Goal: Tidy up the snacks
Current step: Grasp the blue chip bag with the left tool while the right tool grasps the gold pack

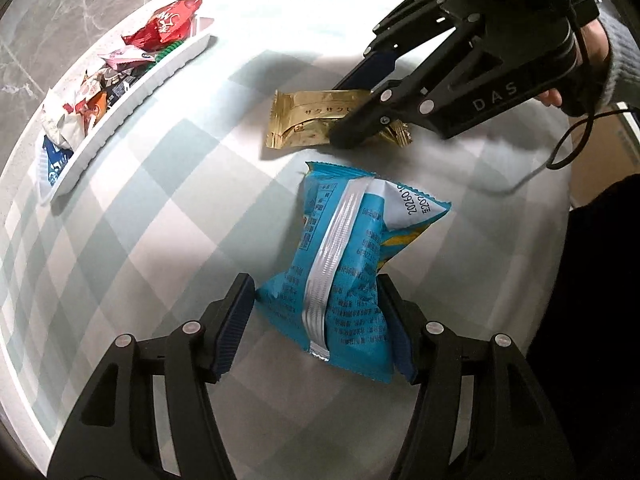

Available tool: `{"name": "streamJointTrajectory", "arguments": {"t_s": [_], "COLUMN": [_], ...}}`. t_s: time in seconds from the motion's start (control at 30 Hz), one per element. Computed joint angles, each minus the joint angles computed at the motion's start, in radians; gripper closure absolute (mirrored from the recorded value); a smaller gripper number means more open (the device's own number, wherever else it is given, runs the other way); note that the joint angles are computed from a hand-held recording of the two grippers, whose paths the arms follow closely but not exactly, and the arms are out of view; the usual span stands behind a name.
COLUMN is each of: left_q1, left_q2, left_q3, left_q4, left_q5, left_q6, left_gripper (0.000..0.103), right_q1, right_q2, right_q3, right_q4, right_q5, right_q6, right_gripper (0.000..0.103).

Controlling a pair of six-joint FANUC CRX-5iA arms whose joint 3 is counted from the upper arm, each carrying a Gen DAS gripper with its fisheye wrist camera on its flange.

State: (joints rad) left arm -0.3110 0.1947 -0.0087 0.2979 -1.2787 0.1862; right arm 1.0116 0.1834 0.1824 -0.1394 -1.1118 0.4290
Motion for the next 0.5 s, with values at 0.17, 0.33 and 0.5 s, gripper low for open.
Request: {"name": "streamJointTrajectory", "arguments": {"t_s": [0.17, 0.33, 0.5], "left_q1": [-0.015, -0.032, -0.045], "left_q2": [-0.020, -0.030, -0.017], "left_q3": [-0.024, -0.044, -0.039], "left_q4": [-0.009, -0.008, 0.005], "left_q5": [0.023, 0.046, 0.046], "left_q6": [-0.007, -0.006, 0.004], "left_gripper": [0.041, 0.039, 0.039], "right_q1": [0.000, 0.001, 0.006], "right_q2": [0.009, 0.012, 0.011], "right_q3": [0.012, 0.015, 0.013], "right_q4": [0.004, 0.008, 0.019], "right_q5": [-0.014, -0.017, -0.019], "right_q6": [0.002, 0.001, -0.010], "right_gripper": [0.067, 0.067, 0.068]}}
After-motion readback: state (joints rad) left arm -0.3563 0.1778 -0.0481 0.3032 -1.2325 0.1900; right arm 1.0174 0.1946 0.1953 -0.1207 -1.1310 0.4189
